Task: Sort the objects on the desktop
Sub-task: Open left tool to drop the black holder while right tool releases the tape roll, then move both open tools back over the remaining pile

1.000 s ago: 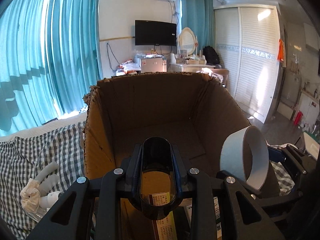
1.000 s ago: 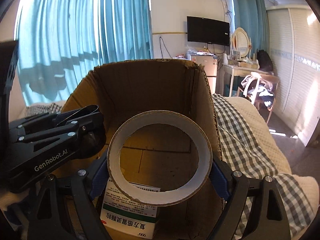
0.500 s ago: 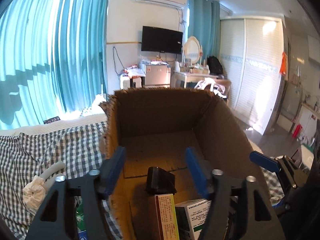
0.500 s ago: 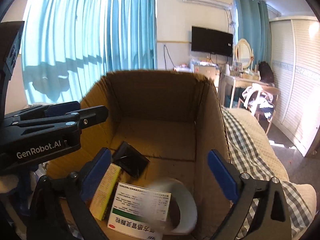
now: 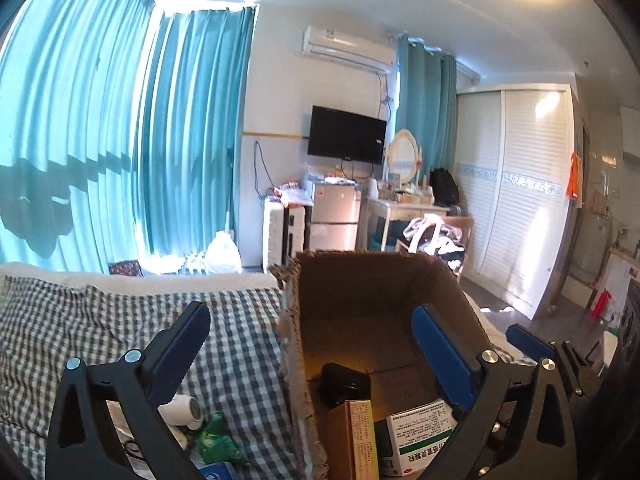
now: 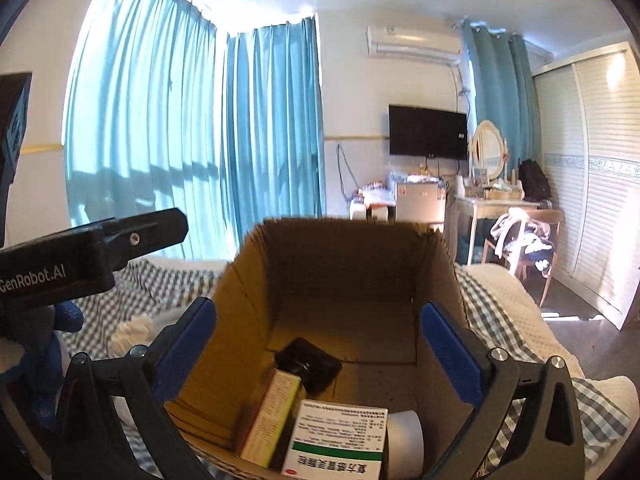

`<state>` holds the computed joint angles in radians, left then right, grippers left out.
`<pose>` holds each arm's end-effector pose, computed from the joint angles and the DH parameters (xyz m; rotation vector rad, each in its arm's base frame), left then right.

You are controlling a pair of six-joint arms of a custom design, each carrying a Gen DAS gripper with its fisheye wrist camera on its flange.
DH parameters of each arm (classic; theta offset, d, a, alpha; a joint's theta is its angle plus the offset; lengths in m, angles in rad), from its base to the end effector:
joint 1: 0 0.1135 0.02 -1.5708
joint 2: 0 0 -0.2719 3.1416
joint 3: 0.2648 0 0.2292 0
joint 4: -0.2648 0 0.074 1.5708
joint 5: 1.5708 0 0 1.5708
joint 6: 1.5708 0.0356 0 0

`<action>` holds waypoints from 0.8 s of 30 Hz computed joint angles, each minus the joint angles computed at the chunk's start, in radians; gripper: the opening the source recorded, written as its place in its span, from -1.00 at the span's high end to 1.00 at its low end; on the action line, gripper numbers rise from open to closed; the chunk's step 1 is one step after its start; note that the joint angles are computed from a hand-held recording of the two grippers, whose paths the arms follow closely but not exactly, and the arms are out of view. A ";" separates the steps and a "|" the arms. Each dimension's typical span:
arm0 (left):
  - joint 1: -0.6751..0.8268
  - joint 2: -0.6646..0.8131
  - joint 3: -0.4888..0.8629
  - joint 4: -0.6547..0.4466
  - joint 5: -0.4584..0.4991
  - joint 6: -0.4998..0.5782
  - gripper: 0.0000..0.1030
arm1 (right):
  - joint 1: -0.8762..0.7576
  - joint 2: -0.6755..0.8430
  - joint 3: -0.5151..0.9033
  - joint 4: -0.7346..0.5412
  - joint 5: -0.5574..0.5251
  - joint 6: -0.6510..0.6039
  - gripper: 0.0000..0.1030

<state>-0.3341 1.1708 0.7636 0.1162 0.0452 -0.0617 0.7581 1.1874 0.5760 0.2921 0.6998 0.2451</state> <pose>0.2318 -0.0822 0.3000 0.2856 1.8515 -0.3157 0.1828 0.1415 0.2560 0.0024 1.8135 0.0482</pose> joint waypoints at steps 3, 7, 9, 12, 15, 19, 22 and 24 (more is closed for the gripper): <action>0.000 -0.062 -0.016 -0.002 -0.043 0.022 -1.00 | 0.066 -0.023 0.000 0.033 0.085 -0.024 -0.99; 0.019 -0.153 -0.035 -0.026 -0.070 0.061 -1.00 | 0.093 -0.078 0.042 -0.030 0.057 0.034 -0.99; 0.045 -0.201 -0.030 -0.057 -0.060 0.072 -1.00 | 0.128 -0.081 0.063 -0.044 0.106 0.024 -0.99; 0.082 -0.254 -0.014 -0.101 -0.060 0.087 -1.00 | 0.163 -0.090 0.087 -0.072 0.146 0.021 -0.99; 0.129 -0.302 0.003 -0.144 -0.051 0.097 -1.00 | 0.195 -0.106 0.109 -0.105 0.178 0.035 -1.00; 0.234 -0.357 0.026 -0.194 -0.004 0.111 -1.00 | 0.250 -0.101 0.144 -0.125 0.239 0.018 -0.99; 0.341 -0.388 0.039 -0.213 0.055 0.111 -1.00 | 0.297 -0.089 0.172 -0.118 0.271 -0.008 -0.99; 0.433 -0.399 0.053 -0.224 0.122 0.108 -1.00 | 0.318 -0.088 0.190 -0.116 0.271 -0.029 -1.00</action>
<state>0.0984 0.7719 0.8163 -0.1075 0.1671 0.0463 1.0758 1.0990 0.7664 0.1756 0.9710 0.2158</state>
